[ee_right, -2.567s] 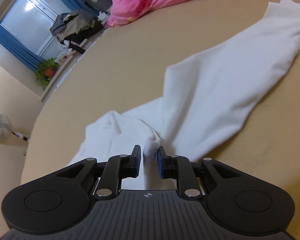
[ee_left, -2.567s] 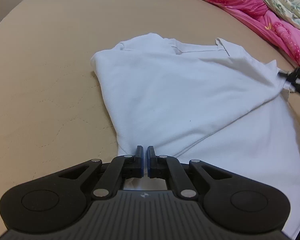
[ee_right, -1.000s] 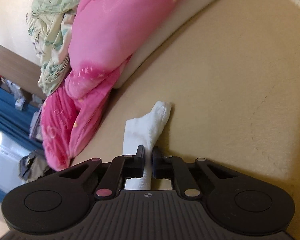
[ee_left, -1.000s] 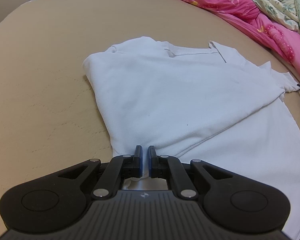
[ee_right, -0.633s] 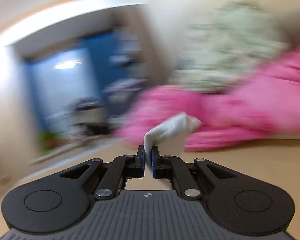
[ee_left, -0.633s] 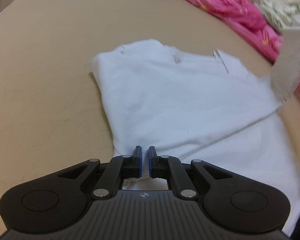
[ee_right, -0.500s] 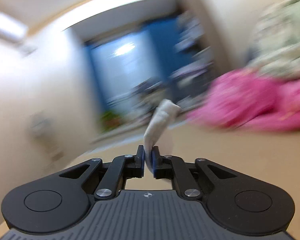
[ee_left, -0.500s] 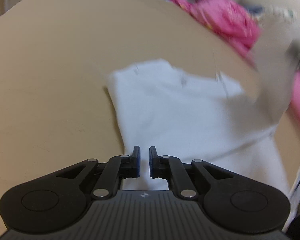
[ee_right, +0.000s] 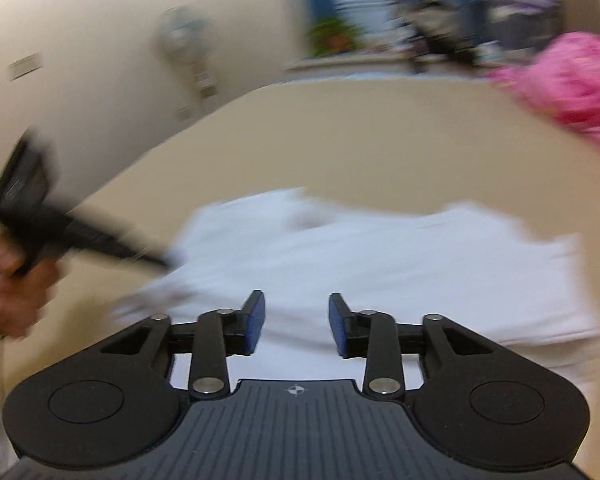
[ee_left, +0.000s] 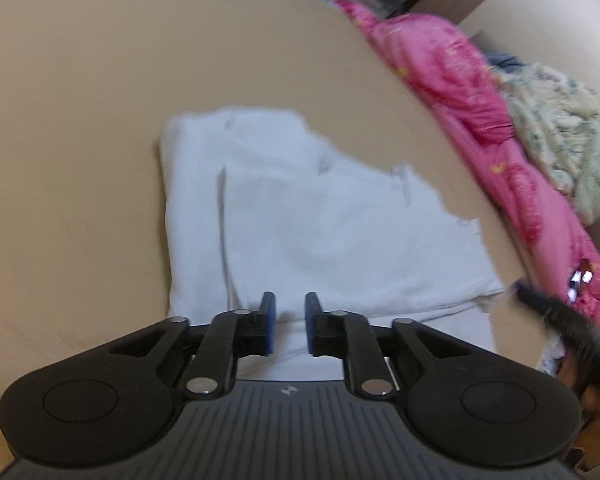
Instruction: Fold small clothes
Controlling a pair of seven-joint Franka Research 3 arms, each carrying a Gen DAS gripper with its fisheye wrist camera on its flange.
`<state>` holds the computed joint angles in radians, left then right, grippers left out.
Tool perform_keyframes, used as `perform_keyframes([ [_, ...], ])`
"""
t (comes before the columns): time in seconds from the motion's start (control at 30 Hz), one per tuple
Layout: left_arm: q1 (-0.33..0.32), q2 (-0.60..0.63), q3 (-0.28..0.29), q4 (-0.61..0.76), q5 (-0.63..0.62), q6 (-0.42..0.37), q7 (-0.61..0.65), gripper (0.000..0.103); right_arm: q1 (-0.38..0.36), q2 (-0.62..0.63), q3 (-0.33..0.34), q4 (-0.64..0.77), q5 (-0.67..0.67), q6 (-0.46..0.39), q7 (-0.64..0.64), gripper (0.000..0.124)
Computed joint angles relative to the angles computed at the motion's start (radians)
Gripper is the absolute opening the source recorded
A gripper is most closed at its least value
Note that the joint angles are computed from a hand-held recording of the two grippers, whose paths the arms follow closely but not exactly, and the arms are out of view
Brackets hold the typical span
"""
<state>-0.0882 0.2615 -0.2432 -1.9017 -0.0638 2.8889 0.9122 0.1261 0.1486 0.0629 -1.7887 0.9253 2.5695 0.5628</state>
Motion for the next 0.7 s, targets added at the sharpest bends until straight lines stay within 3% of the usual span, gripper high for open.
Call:
perform_keyframes([
  [0.07,-0.033,0.024,0.033,0.012,0.047,0.005,-0.066,0.014,-0.012,0.044,-0.025,0.033,-0.017,0.101,0.068,0.042],
  [0.13,-0.092,0.027,0.098,0.027,0.161,-0.015,-0.164,0.000,-0.031,0.080,-0.027,0.038,0.004,0.191,0.118,0.042],
  [0.2,-0.131,0.005,0.140,0.037,0.292,-0.050,-0.227,0.000,-0.022,0.127,-0.062,0.064,-0.109,0.219,0.311,0.044],
  [0.3,-0.143,-0.075,0.167,-0.006,0.430,-0.035,-0.345,0.000,-0.078,0.201,-0.016,0.150,-0.069,0.201,0.344,0.044],
  [0.37,-0.145,-0.120,0.180,-0.026,0.521,-0.075,-0.448,0.000,-0.053,0.245,-0.060,0.191,-0.189,0.148,0.451,0.044],
  [0.43,-0.142,-0.129,0.170,-0.016,0.583,-0.176,-0.511,0.000,-0.006,0.306,-0.120,0.278,-0.434,0.022,0.663,0.044],
  [0.5,-0.106,-0.108,0.127,-0.011,0.507,-0.142,-0.460,0.001,0.021,0.296,-0.150,0.255,-0.537,0.021,0.698,0.044],
  [0.53,-0.086,-0.081,0.098,0.005,0.445,-0.105,-0.395,0.007,0.009,0.284,-0.132,0.245,-0.548,0.023,0.679,0.044],
  [0.57,-0.080,-0.057,0.084,0.026,0.424,-0.087,-0.357,0.022,-0.002,0.274,-0.116,0.239,-0.565,0.016,0.660,0.046],
  [0.63,-0.098,0.005,0.084,0.099,0.438,-0.130,-0.332,0.045,-0.003,0.278,-0.115,0.259,-0.647,-0.018,0.647,0.046],
  [0.7,-0.108,0.051,0.081,0.142,0.420,-0.201,-0.314,0.043,0.019,0.262,-0.137,0.241,-0.747,-0.004,0.672,0.047],
])
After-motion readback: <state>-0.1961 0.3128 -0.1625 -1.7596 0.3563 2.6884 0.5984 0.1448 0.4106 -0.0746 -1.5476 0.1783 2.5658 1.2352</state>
